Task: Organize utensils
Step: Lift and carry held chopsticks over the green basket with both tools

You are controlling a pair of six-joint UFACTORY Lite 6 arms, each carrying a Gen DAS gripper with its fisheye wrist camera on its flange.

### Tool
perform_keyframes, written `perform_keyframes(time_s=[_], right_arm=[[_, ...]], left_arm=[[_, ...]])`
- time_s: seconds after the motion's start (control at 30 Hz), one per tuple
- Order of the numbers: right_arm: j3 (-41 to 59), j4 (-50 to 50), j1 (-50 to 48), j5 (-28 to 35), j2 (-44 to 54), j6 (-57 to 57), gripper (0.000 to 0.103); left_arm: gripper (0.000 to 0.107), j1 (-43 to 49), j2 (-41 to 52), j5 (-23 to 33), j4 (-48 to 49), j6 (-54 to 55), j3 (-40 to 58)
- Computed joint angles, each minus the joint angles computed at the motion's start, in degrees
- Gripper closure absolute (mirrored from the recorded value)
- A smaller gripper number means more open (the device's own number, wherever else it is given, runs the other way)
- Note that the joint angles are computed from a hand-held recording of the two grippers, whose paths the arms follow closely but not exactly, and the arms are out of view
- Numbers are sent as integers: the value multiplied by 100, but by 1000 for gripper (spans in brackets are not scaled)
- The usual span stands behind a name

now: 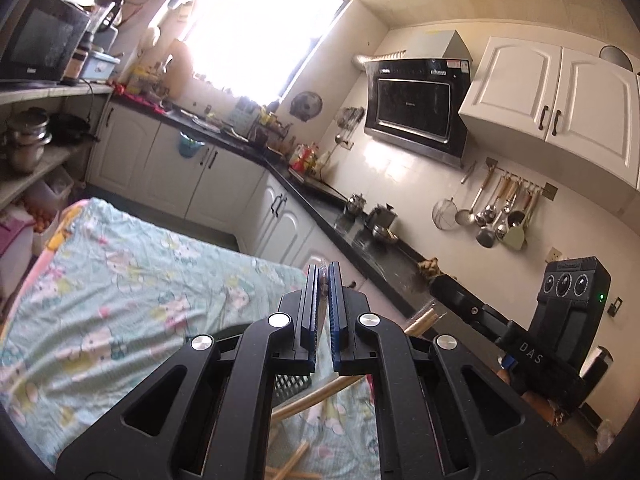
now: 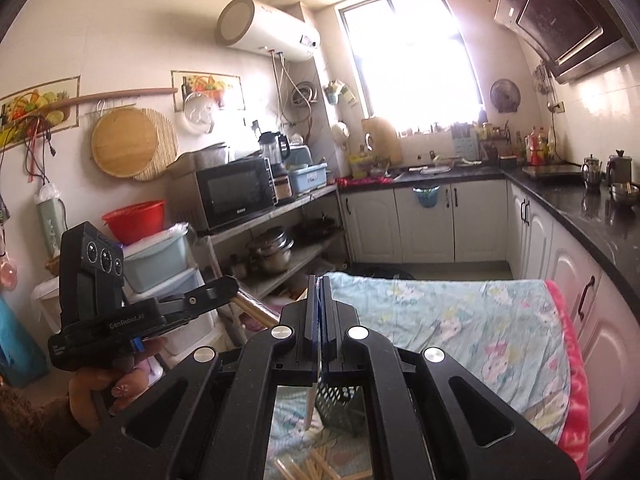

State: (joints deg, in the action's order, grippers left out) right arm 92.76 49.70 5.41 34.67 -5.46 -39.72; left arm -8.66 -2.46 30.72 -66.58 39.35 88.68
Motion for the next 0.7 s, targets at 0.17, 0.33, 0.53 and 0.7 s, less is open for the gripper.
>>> perform_keyframes(time_s=[0.17,0.33,0.53,0.7], right_arm=[[629,-74,-137,-3,470,95,102],[1131,-152,-315,11,875,240,102],[1212,-9,-477,-31,1080,172,102],[1263,-70,-431,-59,1233,199,102]], left_arm=[[105,50,302,-45,279,-263,467],[105,-7,533,-221,722,-574,731],[105,24,654,-267,889,-637,712],[105,66,740,-298,918,-617,629]])
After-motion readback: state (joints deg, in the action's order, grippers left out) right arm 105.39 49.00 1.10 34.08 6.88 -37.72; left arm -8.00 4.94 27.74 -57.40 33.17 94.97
